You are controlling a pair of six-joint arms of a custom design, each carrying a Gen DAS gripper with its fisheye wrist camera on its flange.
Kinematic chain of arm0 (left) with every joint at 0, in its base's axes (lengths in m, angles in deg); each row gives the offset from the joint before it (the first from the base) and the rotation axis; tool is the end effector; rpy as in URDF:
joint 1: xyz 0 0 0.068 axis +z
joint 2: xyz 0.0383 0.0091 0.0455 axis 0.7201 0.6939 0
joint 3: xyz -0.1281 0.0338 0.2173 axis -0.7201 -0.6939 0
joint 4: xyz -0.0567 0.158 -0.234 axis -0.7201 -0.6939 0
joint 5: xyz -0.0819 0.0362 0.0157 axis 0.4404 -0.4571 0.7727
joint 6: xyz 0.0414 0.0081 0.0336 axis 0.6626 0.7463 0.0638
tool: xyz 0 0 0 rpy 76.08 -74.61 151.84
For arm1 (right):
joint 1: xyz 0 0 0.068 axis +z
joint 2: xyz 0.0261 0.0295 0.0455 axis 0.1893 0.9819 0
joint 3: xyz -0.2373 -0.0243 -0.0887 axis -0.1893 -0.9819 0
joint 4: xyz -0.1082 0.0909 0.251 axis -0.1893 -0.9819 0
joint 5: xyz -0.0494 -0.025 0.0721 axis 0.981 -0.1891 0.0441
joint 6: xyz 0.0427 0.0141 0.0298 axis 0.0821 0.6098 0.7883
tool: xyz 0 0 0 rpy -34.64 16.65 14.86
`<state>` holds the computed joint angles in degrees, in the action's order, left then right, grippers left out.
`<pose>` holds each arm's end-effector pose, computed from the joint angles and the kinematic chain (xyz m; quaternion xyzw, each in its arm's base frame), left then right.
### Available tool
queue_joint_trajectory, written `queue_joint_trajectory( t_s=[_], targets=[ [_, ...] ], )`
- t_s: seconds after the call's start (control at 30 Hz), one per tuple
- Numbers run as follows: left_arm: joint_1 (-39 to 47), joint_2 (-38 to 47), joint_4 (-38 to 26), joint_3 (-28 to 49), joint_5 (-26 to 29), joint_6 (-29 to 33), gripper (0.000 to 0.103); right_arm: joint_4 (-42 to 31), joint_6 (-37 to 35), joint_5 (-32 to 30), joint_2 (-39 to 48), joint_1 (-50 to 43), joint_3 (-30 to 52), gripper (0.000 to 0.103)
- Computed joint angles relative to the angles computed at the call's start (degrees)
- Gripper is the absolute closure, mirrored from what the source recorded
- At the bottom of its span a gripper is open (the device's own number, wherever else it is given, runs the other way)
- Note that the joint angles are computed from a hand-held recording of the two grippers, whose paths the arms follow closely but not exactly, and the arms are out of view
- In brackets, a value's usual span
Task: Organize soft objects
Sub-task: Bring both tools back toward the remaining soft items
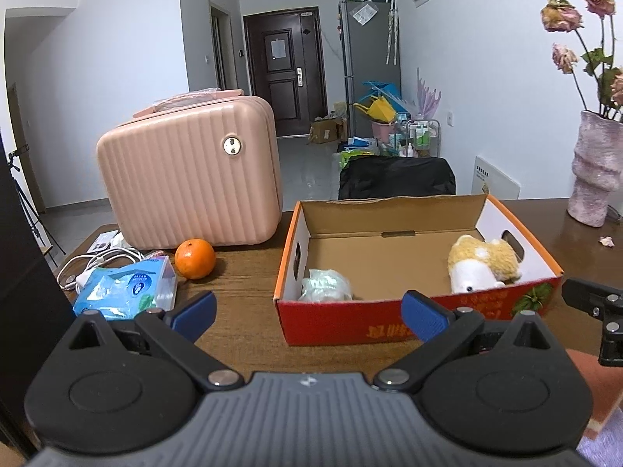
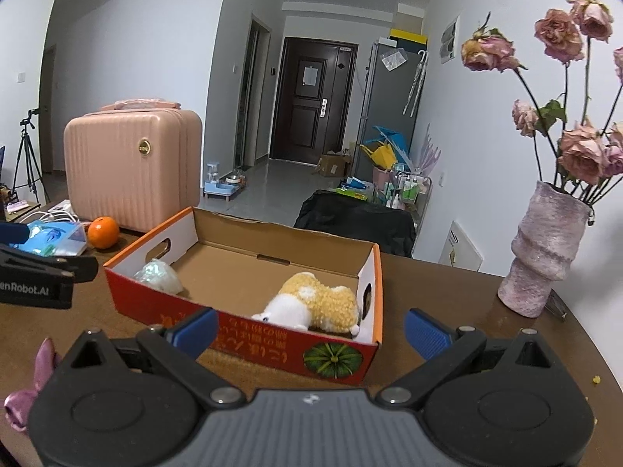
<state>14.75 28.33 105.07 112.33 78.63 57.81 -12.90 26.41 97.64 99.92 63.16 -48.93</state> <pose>0.2877 -0.1710 0.1265 0.2366 0.8339 -0.0779 0.4926 0.1713 0.1711 0.1168 0.1345 0.8471 -0.1506 0.4916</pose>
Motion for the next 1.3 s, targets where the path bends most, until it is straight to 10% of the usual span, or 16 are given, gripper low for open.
queue_joint_trajectory(
  t_s=[0.67, 1.3],
  targets=[
    [1.9, -16.1, 5.4, -20.1, 6.2, -0.4, 0.000, -32.4, 43.6, 2.1, 15.1, 21.1, 9.4, 0.000],
    [6.9, -25.1, 6.6, -31.4, 10.9, 2.1, 0.000, -30.4, 50.6, -3.1, 27.3, 28.2, 16.7, 0.000]
  ],
)
